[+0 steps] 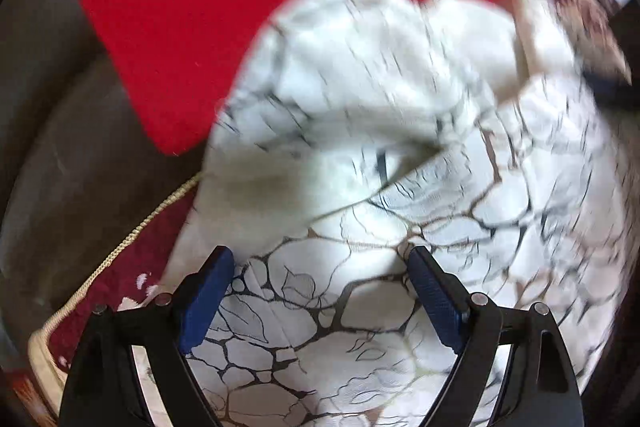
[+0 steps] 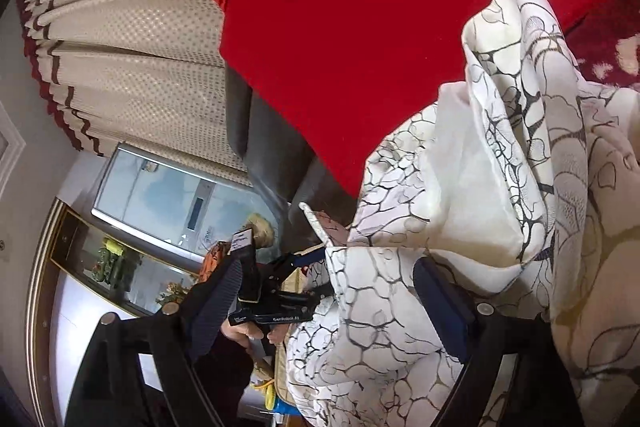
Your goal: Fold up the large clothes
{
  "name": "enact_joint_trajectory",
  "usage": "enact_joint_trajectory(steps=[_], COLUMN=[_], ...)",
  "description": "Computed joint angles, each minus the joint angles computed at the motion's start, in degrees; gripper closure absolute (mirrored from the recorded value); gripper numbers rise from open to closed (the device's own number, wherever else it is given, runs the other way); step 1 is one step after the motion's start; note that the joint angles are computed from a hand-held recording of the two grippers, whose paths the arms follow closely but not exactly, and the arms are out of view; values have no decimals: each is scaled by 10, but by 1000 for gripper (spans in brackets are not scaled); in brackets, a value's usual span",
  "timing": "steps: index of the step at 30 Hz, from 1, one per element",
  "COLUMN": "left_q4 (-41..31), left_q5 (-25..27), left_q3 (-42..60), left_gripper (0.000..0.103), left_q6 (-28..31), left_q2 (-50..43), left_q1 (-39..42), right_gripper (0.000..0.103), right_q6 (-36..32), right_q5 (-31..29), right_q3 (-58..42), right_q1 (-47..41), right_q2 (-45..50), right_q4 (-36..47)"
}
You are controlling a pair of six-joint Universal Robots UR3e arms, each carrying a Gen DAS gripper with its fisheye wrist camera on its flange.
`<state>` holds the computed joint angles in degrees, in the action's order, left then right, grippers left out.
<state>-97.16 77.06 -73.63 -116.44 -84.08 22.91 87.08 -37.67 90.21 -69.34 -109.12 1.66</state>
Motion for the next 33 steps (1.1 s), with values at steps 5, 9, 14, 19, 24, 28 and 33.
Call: enact_joint_trajectory(steps=[5,9,14,19,24,28,33], left_q4=[-23,-77,-96,-181,9,61,-110], left_q5=[-9,-21,-81,-195,-100,-76,-227], left_q3=[8,45,45,159,94,9,-2], left_gripper=[27,85,94,94,96,96,88], left_q6=[-2,-2,21,-2,-210,-234,-130], left_q2=[-11,-13,49,38,6,33,144], left_q1=[14,40,89,207,222,229,353], right_gripper=[14,15,15,15,14,20,47], right_q6=[20,22,20,2,-24,67,221], right_q5=[8,5,-1,-16,-28,-16,-25], right_q3=[-9,-5,1,-1,-9,0,25], right_q1=[11,2,-11,-33,-54,-23,20], right_q2=[-9,-10,-23,-29,-41,-67,-100], right_q4=[-19,-17,-9,15,44,-42,-191])
